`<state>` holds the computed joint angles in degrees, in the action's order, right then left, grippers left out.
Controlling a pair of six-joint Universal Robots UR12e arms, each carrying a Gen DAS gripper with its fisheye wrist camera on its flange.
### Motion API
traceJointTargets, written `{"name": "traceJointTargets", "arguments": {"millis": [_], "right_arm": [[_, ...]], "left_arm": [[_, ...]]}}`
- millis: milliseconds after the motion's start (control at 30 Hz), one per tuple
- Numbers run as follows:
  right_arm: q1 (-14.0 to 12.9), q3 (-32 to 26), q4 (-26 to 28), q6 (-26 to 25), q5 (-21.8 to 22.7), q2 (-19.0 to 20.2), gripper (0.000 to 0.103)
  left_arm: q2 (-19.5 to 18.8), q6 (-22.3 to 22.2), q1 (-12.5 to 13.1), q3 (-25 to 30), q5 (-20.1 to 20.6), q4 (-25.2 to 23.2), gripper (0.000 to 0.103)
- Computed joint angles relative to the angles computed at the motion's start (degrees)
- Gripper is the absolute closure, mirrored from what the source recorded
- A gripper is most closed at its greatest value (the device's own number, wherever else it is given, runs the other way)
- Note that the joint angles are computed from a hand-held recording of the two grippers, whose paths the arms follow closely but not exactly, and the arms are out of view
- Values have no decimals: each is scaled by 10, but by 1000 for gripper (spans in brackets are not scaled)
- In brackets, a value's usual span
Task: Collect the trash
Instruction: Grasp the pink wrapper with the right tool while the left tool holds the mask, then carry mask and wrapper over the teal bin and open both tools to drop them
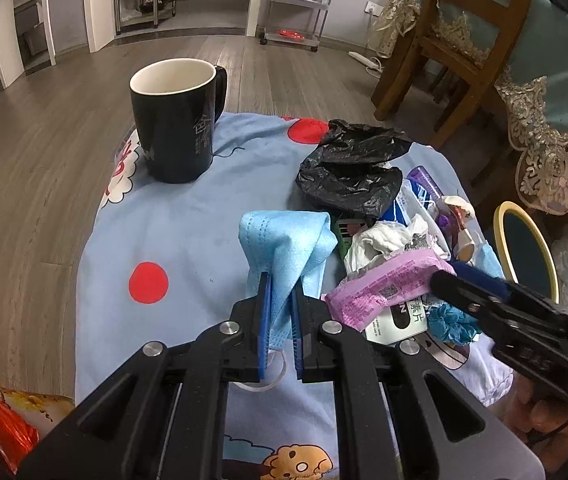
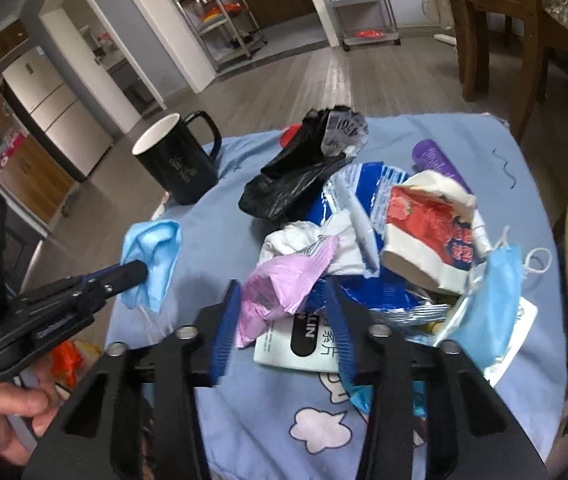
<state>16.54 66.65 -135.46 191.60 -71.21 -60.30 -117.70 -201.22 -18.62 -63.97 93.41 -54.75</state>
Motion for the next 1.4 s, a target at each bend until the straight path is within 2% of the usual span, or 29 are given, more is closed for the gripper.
{"name": "traceJointTargets", "arguments": {"millis": [67, 267, 567, 767, 1100, 1400], "right_arm": [[1, -5, 11, -3, 1, 4, 80], [1, 8, -8, -13, 6, -4, 86], [-15, 40, -78, 4, 35, -40, 88], [-28, 60, -118, 21, 32, -62, 88], [-57, 113, -177, 56, -2, -103, 88], [-93, 174, -231, 122, -51, -141, 88]], "left_arm": [[0, -2, 0, 0, 2, 4, 95], [3, -12, -1, -2, 14, 19, 95], [2, -13, -9, 6, 44, 55, 95], [-1, -8, -15, 13, 49, 67, 95], [-18, 8, -29, 47, 30, 83, 95], [-54, 46, -53, 111, -6, 66, 95]]}}
